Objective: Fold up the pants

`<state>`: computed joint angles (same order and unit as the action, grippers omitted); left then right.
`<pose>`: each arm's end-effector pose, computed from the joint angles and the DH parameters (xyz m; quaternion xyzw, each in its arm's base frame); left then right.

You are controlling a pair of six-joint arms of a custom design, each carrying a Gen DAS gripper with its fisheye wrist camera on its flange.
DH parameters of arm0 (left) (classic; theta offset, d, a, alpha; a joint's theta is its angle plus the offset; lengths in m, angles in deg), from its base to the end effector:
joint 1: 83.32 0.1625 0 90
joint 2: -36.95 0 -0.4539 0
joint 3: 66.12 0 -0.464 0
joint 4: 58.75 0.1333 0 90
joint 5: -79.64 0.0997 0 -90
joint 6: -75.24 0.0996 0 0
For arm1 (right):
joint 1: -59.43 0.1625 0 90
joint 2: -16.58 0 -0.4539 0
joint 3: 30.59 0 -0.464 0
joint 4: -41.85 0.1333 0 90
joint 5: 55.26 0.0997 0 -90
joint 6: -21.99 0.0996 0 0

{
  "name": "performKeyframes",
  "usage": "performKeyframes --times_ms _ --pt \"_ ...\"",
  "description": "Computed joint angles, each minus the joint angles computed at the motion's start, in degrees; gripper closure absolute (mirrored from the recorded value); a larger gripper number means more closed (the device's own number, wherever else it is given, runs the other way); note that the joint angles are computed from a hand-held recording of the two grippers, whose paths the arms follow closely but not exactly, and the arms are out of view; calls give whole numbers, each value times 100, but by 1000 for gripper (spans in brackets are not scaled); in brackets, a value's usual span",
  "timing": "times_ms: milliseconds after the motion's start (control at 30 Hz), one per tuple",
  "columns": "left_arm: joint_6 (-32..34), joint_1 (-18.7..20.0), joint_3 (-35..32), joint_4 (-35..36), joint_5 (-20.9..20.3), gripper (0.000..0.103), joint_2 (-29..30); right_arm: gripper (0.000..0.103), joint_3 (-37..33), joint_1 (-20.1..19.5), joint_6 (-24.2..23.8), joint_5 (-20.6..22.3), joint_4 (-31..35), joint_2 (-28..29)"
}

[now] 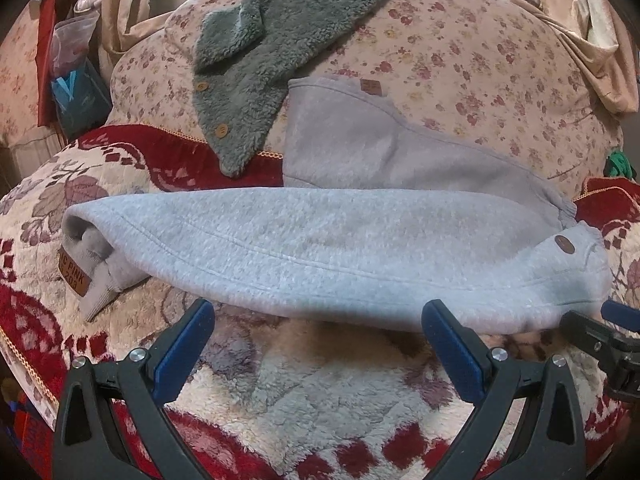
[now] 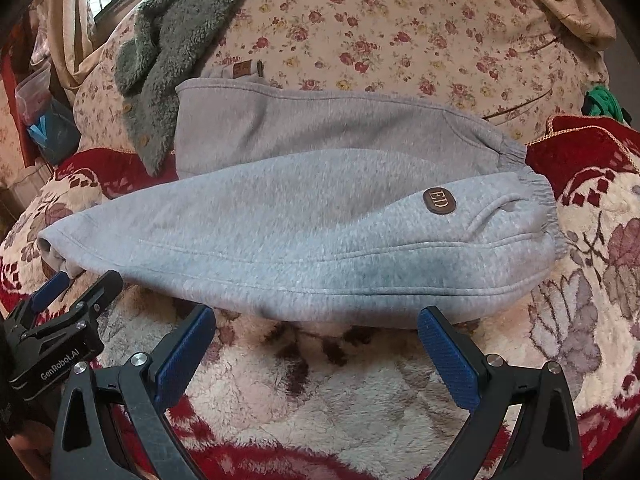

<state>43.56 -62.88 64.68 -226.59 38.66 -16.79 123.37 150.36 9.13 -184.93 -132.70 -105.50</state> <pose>-0.3704 -0.3605 0.0123 0.2927 0.8615 -0.3246 0.2584 0.0742 -0.2732 0.3348 -0.0482 -0.8550 0.3834 0.3458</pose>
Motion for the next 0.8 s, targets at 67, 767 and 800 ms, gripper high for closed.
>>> performKeyframes --times_ms 67,767,800 --pt "-17 4 0 39 17 0 0 0 4 -37 -13 21 19 3" --pt "-95 101 36 133 26 0 -100 0 -37 19 49 -108 143 291" --pt "-111 101 33 147 34 0 -99 0 -37 28 53 -122 137 307"
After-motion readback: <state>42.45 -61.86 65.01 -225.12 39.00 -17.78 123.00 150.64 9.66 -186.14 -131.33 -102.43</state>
